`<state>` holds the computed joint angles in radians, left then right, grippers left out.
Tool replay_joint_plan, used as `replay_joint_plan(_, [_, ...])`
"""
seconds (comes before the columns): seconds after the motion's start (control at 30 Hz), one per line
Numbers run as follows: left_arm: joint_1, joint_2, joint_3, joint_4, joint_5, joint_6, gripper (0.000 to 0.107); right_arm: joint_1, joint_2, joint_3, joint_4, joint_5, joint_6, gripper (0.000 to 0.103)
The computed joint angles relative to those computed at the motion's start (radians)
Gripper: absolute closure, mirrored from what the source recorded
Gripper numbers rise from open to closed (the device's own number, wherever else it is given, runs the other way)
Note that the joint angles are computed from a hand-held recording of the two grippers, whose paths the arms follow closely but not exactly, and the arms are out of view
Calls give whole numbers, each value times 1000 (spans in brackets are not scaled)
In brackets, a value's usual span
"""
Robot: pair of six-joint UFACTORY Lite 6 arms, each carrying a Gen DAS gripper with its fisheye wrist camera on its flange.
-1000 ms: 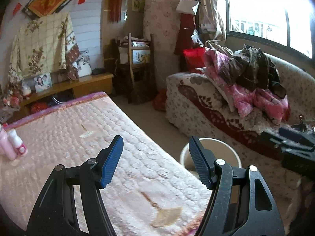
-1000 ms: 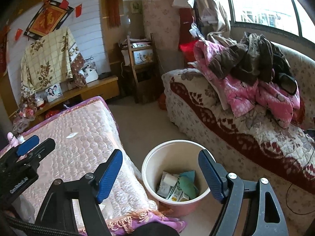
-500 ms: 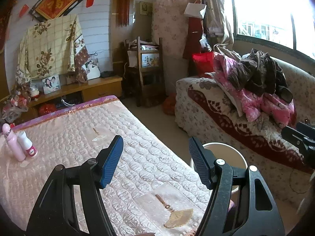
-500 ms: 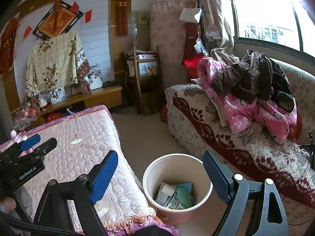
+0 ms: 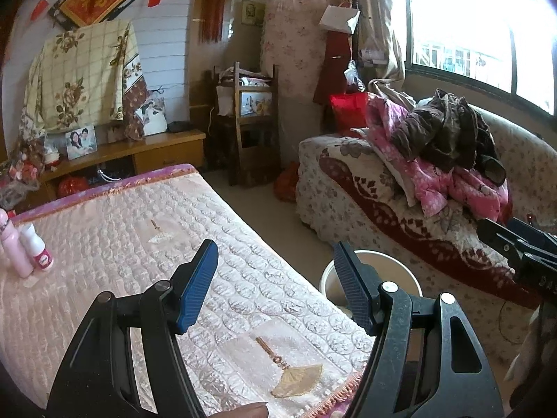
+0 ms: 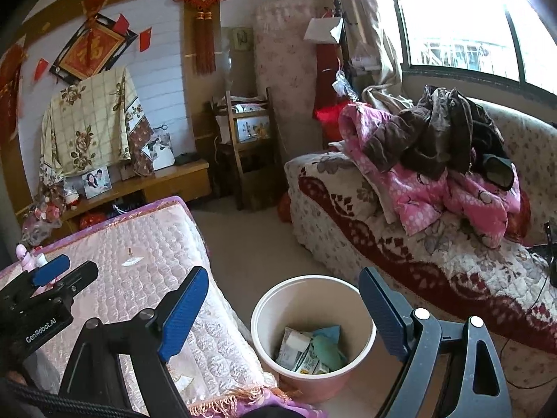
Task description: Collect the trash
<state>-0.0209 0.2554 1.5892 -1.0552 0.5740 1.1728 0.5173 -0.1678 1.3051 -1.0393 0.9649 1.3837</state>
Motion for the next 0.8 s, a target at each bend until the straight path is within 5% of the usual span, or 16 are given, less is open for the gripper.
replay_joint_plan(0.8, [-17, 8, 6, 52, -31, -55, 39, -39, -9, -42, 19, -45, -1, 16])
